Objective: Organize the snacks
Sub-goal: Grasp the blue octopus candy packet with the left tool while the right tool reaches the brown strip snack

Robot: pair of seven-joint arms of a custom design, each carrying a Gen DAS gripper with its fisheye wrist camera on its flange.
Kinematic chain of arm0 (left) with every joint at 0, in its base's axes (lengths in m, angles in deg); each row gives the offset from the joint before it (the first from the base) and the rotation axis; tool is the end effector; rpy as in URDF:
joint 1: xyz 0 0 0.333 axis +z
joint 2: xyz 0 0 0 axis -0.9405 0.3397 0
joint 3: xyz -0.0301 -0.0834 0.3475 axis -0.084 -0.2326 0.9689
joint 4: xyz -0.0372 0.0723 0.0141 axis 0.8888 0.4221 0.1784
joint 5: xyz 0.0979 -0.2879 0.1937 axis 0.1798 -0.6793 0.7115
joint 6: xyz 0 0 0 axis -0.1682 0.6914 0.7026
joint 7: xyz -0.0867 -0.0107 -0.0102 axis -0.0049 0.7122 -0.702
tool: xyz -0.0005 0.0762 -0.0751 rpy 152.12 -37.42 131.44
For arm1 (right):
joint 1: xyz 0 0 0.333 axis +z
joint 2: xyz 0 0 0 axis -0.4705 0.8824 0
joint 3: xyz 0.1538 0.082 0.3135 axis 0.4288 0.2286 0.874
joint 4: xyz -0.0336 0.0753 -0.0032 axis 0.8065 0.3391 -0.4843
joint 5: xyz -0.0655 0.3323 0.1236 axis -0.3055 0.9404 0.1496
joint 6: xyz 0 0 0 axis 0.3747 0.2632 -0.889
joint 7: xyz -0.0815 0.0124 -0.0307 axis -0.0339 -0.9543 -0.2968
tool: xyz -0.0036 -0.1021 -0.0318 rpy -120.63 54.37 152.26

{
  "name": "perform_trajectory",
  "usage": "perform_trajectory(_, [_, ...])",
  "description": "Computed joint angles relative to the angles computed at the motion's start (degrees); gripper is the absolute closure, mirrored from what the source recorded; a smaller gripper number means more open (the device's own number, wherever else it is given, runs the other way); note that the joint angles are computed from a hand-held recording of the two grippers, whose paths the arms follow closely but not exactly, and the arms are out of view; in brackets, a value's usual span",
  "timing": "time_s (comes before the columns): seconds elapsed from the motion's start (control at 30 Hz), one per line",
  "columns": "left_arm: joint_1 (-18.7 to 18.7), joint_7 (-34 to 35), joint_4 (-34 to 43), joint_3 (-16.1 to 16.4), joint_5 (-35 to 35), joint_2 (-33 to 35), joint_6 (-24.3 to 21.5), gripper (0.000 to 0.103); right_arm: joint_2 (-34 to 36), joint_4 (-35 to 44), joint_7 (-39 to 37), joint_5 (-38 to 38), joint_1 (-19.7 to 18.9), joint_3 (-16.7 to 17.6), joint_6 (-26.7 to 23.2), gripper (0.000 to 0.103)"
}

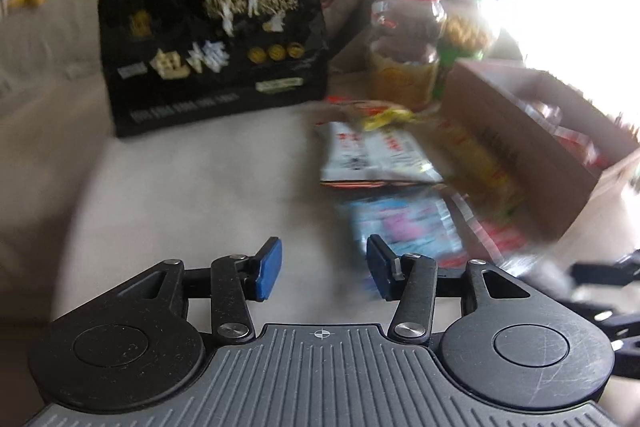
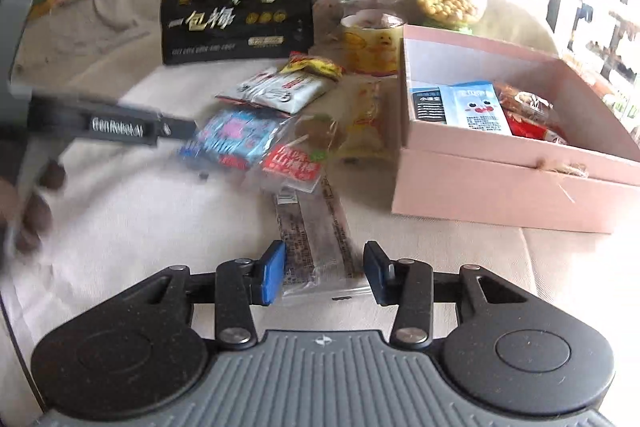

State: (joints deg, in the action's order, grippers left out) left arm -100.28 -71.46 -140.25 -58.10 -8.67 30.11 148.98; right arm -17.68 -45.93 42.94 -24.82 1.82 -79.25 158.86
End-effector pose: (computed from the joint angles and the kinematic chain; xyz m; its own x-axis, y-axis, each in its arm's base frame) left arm 0.4805 -0.4119 0.4648 0.1218 -0.9925 -0.0043 -0.6564 -0.0773 -0.7505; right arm 0.4927 0.3346 0.4654 0.5885 -0.8083 -0.0177 -0.5756 -0.4036 -0.7112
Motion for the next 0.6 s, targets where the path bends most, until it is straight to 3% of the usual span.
perform_trajectory(0.03, [0.0,0.2,-0.9,0.0,0.4,-0.9,0.3,0.055,-0.2,-0.1,0.7,-1.8,1.7,-1.9,0.0,0.06])
perform_trajectory(0.13, [2.1,-6.8,-4.6,0.4,4.7,-3.0,10.8,0.055,-0.2,-1.0,2.6,-5.9,5.4,-6.3,2.7,0.058])
perform_trajectory(0.23, [0.9,-7.6,-0.9,0.1,7.5,-0.8,8.7,0.055,1.0,-0.2,1.8,-7.2,6.2,-8.0,3.7,0.048])
perform_trajectory(0.27, [0.4,-7.1,0.9,0.0,7.1,0.5,7.6,0.055,1.4,0.2,0.9,-6.9,5.1,-7.0,3.6,0.046])
perform_trajectory(0.37, [-0.8,-3.8,7.1,0.0,2.0,5.0,5.3,0.055,1.8,0.5,-3.1,-3.4,-1.6,0.2,3.5,0.042])
perform_trajectory(0.47, [-3.1,4.5,12.7,0.4,-3.8,8.8,0.0,0.054,1.6,-1.8,-3.0,-0.8,-0.7,-0.7,7.2,0.029])
perform_trajectory(0.5, [-4.6,6.5,14.3,1.0,-4.0,9.7,-2.7,0.054,1.6,-2.4,-3.0,0.3,-2.3,1.0,8.2,0.027])
perform_trajectory(0.6, [-7.2,8.9,16.8,2.6,-5.0,11.1,-8.0,0.048,1.9,-2.3,-4.2,2.1,-13.7,12.7,7.5,0.025])
